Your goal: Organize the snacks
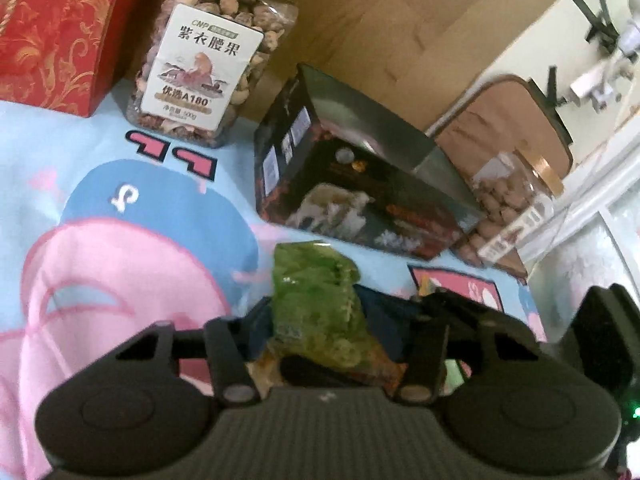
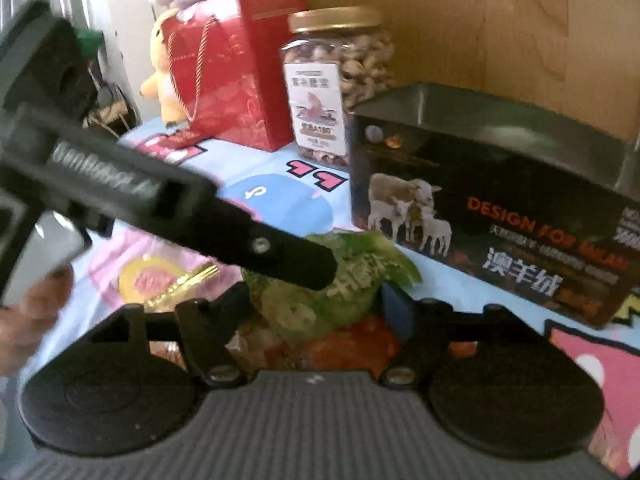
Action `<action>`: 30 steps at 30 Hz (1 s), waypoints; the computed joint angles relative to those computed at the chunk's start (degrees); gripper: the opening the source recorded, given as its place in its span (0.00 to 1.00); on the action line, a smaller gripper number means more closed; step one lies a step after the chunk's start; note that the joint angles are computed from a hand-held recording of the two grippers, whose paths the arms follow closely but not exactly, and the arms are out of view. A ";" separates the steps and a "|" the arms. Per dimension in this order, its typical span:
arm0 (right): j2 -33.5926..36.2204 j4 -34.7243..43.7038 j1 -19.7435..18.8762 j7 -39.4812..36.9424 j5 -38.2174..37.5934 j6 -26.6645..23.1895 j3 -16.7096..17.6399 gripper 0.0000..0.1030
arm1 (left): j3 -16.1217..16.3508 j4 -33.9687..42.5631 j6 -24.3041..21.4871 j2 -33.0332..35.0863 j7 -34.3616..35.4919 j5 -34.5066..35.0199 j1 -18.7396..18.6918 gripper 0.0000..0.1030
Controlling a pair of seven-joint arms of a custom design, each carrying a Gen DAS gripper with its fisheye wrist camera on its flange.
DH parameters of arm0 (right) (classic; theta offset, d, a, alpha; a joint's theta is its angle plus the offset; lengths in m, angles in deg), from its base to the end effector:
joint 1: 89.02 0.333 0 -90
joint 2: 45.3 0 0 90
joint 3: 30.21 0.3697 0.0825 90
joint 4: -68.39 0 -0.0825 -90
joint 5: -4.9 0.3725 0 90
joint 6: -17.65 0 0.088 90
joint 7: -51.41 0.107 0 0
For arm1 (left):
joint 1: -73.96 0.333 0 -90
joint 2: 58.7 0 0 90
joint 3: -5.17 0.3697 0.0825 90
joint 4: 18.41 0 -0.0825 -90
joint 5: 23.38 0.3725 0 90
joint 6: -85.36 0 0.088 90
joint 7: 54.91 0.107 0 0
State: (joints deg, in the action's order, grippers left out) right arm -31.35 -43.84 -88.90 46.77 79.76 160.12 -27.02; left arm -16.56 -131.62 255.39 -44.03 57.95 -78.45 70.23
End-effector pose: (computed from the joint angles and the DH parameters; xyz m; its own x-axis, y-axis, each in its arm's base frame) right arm 0.6303 0.0296 0.4380 0.6986 -0.7020 -0.1385 -0.4997 -0.3402 -0.7966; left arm 0.6052 -0.2040 0.4682 -0.0897 -0.8328 0.5462 -0.8129 -0.2556 -0.5233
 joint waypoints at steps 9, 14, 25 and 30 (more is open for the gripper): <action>-11.54 -14.54 0.92 -9.20 5.68 -1.47 -3.03 0.69 | -0.85 -14.89 6.48 -12.35 8.14 -5.93 -5.97 0.47; -15.93 -21.31 3.15 -17.55 10.69 -1.28 -4.30 0.76 | 1.98 -19.65 7.13 -15.47 6.71 -8.39 -10.47 0.49; -17.99 -22.04 -1.65 -11.96 21.44 -5.87 -10.21 0.73 | 9.19 -13.83 2.05 -17.39 23.61 -31.90 -16.50 0.53; -13.00 -17.42 -2.67 -2.74 18.65 -5.94 -9.24 0.36 | 7.42 -10.02 -0.10 -11.98 17.27 -30.24 -14.68 0.53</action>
